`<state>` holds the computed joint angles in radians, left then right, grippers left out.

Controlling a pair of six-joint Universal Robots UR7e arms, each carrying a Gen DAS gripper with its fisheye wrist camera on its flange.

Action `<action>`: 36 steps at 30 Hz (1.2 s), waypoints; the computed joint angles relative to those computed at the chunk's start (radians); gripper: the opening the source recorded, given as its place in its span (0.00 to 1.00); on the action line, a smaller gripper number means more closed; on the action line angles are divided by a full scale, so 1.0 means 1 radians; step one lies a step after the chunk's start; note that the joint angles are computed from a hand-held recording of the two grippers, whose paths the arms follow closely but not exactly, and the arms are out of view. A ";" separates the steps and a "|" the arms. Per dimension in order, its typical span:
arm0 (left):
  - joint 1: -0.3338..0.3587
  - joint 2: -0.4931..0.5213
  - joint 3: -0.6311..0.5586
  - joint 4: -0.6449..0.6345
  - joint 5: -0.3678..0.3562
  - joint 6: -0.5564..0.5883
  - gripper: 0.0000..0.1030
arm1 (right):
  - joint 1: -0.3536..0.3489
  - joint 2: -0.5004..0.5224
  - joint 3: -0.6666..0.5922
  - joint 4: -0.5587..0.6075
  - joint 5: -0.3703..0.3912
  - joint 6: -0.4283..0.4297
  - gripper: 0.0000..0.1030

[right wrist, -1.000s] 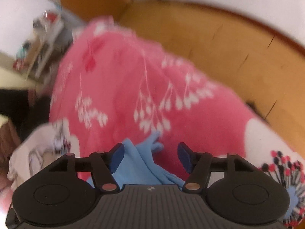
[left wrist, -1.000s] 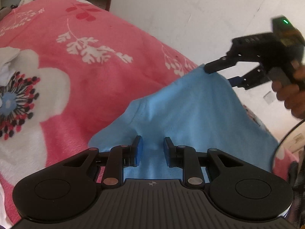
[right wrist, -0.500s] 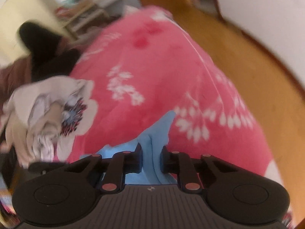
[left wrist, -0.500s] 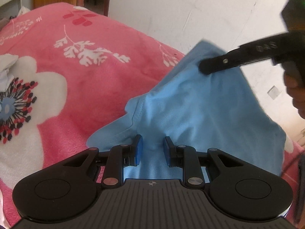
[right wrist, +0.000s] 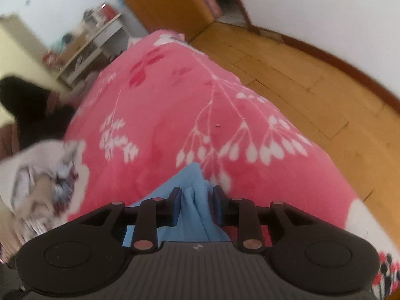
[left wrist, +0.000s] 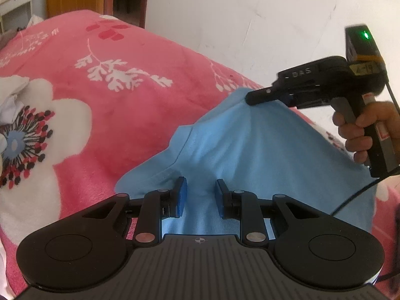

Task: Fold clothes
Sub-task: 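Open both grippers to release the folded shirt on the bed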

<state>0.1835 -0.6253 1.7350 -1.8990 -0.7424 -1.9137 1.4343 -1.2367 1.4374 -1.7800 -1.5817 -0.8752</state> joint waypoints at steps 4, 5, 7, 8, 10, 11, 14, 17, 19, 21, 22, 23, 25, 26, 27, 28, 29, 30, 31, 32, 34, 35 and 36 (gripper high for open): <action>-0.023 -0.042 0.025 0.033 0.009 -0.075 0.28 | -0.006 -0.001 -0.014 -0.073 0.016 0.103 0.43; -0.026 -0.052 0.030 0.054 0.010 -0.103 0.30 | -0.006 0.001 -0.017 -0.092 0.021 0.112 0.43; -0.027 -0.075 0.048 0.078 0.011 -0.153 0.31 | -0.006 0.012 -0.038 -0.084 0.037 0.111 0.43; -0.023 -0.088 0.064 0.067 0.009 -0.166 0.32 | -0.002 0.022 -0.055 -0.056 0.035 0.107 0.43; -0.007 -0.118 0.116 -0.024 0.001 -0.147 0.37 | 0.013 0.046 -0.081 0.006 -0.001 0.113 0.49; 0.005 -0.134 0.153 -0.113 -0.005 -0.106 0.40 | 0.021 0.059 -0.094 0.036 -0.022 0.118 0.50; 0.027 -0.146 0.182 -0.195 -0.009 -0.032 0.40 | 0.046 0.090 -0.118 0.099 -0.080 0.126 0.52; 0.033 -0.132 0.158 -0.159 -0.007 0.010 0.35 | 0.054 0.071 -0.078 0.067 -0.067 0.064 0.29; 0.031 -0.114 0.128 -0.103 -0.006 0.022 0.34 | 0.044 0.056 -0.072 0.089 -0.006 -0.007 0.12; 0.028 -0.099 0.103 -0.053 -0.004 0.023 0.35 | 0.037 0.041 -0.038 0.041 0.010 -0.038 0.12; 0.027 -0.096 0.097 -0.038 -0.002 0.011 0.35 | 0.038 0.037 -0.014 -0.012 -0.011 -0.024 0.12; 0.025 -0.095 0.091 -0.019 0.004 -0.006 0.36 | 0.042 0.036 0.011 -0.078 -0.050 0.008 0.13; 0.018 -0.094 0.075 0.030 0.022 -0.048 0.36 | 0.035 0.035 0.010 -0.114 -0.036 0.115 0.14; 0.013 -0.093 0.065 0.066 0.037 -0.073 0.38 | 0.028 0.008 0.032 -0.165 -0.008 0.173 0.15; 0.007 -0.091 0.053 0.109 0.057 -0.101 0.38 | 0.018 -0.033 0.071 -0.240 0.031 0.217 0.15; 0.003 -0.089 0.042 0.144 0.074 -0.122 0.38 | 0.013 -0.092 0.131 -0.322 0.038 0.246 0.16; 0.001 -0.088 0.034 0.162 0.089 -0.129 0.38 | 0.015 -0.158 0.197 -0.407 0.018 0.270 0.17; 0.001 -0.089 0.033 0.152 0.100 -0.115 0.38 | 0.018 -0.222 0.257 -0.487 -0.004 0.293 0.18; 0.002 -0.092 0.035 0.128 0.107 -0.091 0.38 | 0.021 -0.283 0.310 -0.564 -0.029 0.314 0.18; 0.006 -0.091 0.040 0.082 0.113 -0.045 0.38 | 0.018 -0.343 0.370 -0.620 -0.069 0.312 0.18; 0.022 -0.072 0.043 -0.030 0.124 0.096 0.38 | 0.000 -0.465 0.499 -0.705 -0.163 0.265 0.19; 0.030 -0.060 0.042 -0.085 0.128 0.171 0.38 | -0.012 -0.526 0.559 -0.746 -0.207 0.238 0.19; 0.039 -0.047 0.041 -0.131 0.129 0.238 0.38 | -0.026 -0.588 0.618 -0.787 -0.247 0.206 0.18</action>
